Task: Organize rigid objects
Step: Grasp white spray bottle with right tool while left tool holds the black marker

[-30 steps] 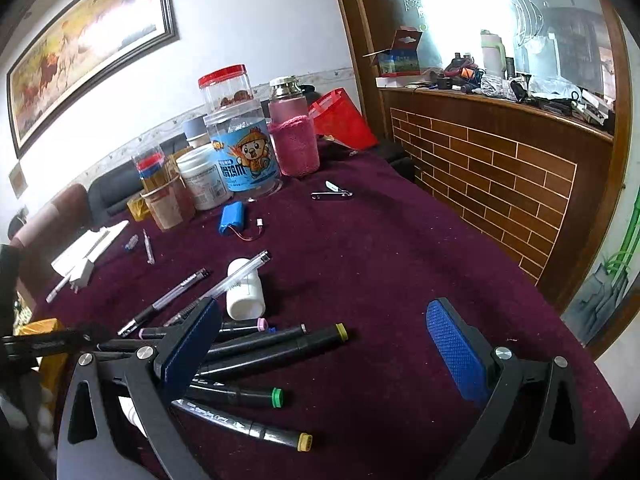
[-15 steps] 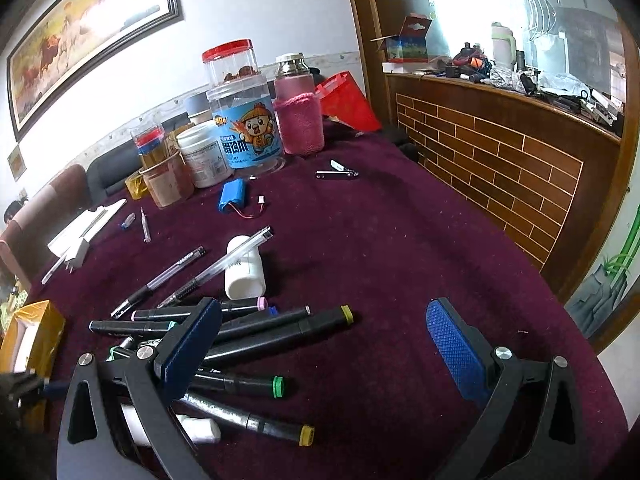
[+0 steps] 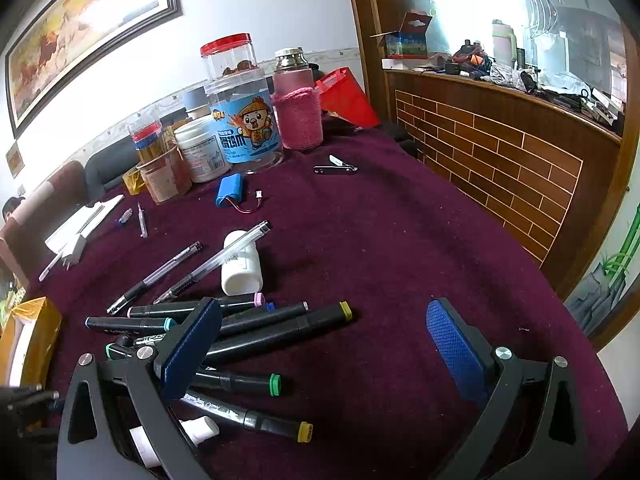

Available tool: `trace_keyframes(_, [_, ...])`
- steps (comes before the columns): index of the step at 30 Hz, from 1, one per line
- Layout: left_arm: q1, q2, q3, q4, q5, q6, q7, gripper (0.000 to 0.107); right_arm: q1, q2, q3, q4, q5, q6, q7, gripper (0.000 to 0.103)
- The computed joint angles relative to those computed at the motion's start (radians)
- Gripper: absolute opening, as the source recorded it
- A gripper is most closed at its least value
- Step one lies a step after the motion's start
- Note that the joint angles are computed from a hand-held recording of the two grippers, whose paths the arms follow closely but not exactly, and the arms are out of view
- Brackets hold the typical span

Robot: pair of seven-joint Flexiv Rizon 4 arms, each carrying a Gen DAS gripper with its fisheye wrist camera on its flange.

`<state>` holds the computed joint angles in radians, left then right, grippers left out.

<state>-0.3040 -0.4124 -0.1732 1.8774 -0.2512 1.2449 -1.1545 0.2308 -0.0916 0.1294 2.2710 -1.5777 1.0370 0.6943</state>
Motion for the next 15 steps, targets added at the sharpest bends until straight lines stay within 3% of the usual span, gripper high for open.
trace_keyframes(5, [0.063,0.063,-0.064,0.12,-0.139,0.043,0.036,0.012,-0.003,-0.002,-0.002,0.0,0.001,0.01,0.002,0.101])
trace_keyframes(8, [0.069,0.065,-0.092,0.168,-0.196,0.131,0.06,0.013,-0.002,-0.007,-0.002,-0.003,0.01,0.011,-0.007,0.101])
trace_keyframes(12, [0.101,0.041,-0.16,0.176,-0.263,0.199,0.085,0.025,-0.004,-0.006,-0.004,0.001,0.014,0.018,0.003,0.101])
trace_keyframes(15, [0.079,0.031,-0.14,0.17,-0.229,0.225,0.073,0.021,-0.011,-0.003,-0.007,0.007,0.006,0.031,0.025,0.101])
